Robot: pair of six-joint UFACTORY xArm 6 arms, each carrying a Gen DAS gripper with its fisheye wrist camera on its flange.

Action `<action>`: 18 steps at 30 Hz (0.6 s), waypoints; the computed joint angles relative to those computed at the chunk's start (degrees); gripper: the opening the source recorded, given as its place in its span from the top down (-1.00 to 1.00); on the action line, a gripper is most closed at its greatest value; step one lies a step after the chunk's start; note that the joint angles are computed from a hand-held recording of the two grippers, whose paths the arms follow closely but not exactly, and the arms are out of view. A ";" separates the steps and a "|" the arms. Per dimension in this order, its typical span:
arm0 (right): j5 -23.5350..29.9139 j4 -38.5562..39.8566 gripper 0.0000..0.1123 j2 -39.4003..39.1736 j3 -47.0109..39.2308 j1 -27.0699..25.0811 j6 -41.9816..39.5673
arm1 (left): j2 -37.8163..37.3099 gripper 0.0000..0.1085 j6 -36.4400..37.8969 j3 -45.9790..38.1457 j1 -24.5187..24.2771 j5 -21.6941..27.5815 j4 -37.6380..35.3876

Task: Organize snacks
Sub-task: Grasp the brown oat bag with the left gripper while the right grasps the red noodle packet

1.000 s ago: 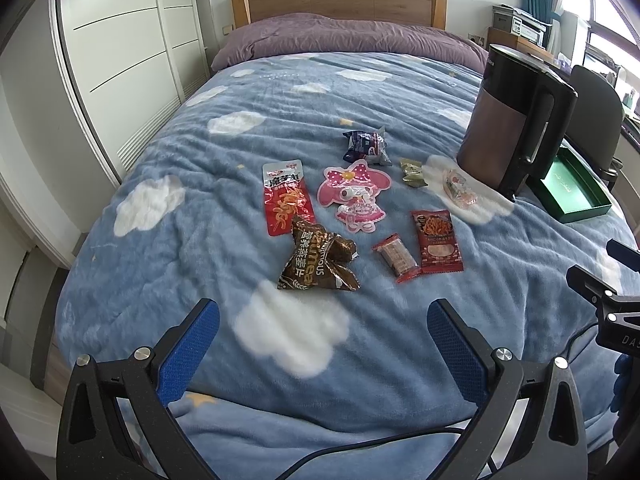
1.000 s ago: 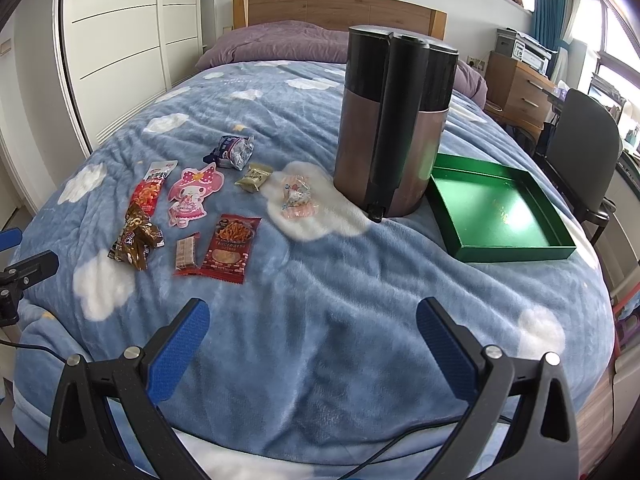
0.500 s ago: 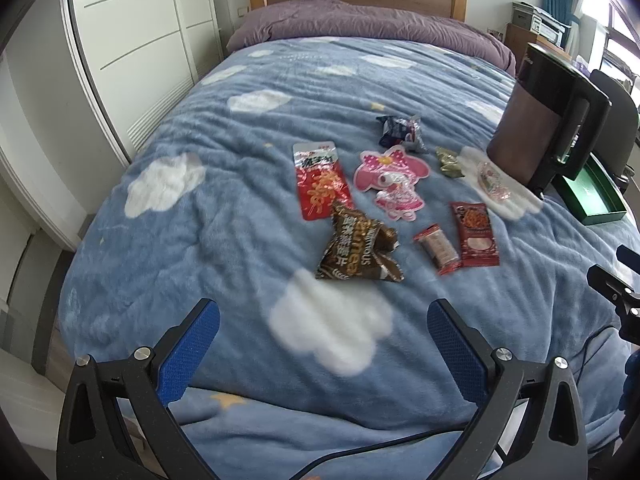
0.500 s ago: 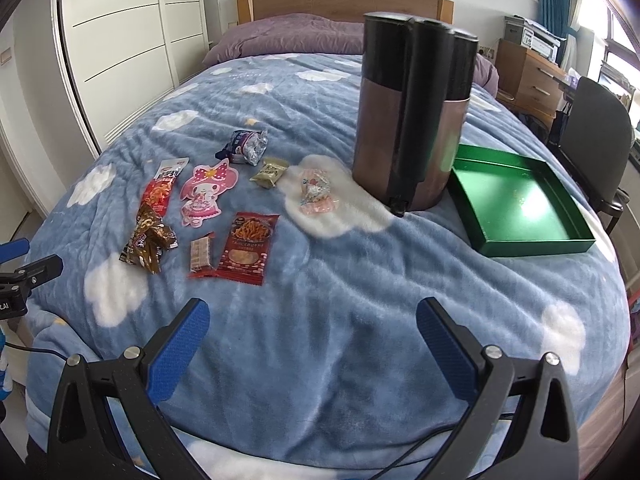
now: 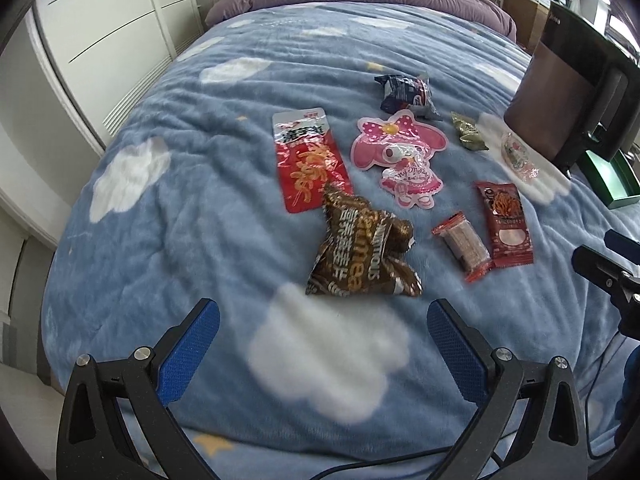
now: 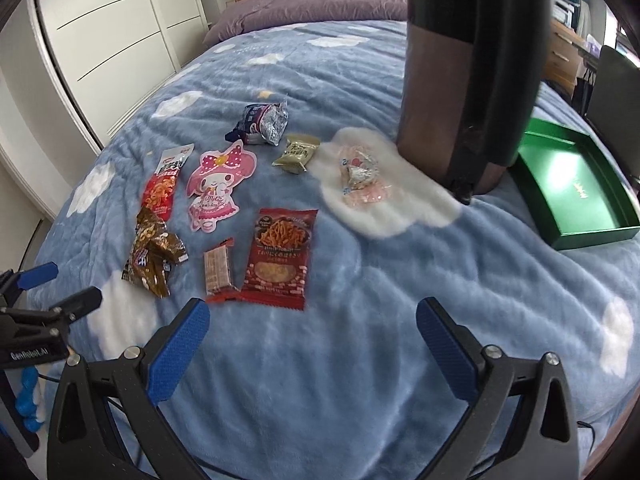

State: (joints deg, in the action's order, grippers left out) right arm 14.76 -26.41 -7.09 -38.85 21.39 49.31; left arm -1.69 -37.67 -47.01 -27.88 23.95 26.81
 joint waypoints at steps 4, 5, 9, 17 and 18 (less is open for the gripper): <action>0.20 2.85 -0.83 6.05 -4.86 0.31 -1.29 | 5.25 -0.88 3.58 -4.69 0.36 -0.64 -2.04; 0.36 3.06 -0.83 7.46 -6.04 0.39 -1.29 | 6.87 -0.88 4.82 -6.07 0.42 -0.62 -2.79; 1.57 5.47 -0.83 12.50 -10.16 0.39 -2.75 | 12.04 -0.87 8.95 -10.33 0.85 0.37 -5.16; 4.49 9.23 -0.83 19.32 -16.19 0.99 -6.26 | 18.10 -0.85 14.63 -14.95 2.14 1.45 -9.65; 4.90 8.64 -0.83 19.75 -16.67 1.08 -5.85 | 18.72 -0.85 15.69 -15.61 2.23 1.86 -10.60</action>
State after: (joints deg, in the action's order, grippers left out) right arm 19.66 -17.77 12.66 -55.53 22.47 43.45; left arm 17.04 -21.98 -62.62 -25.66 25.81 16.20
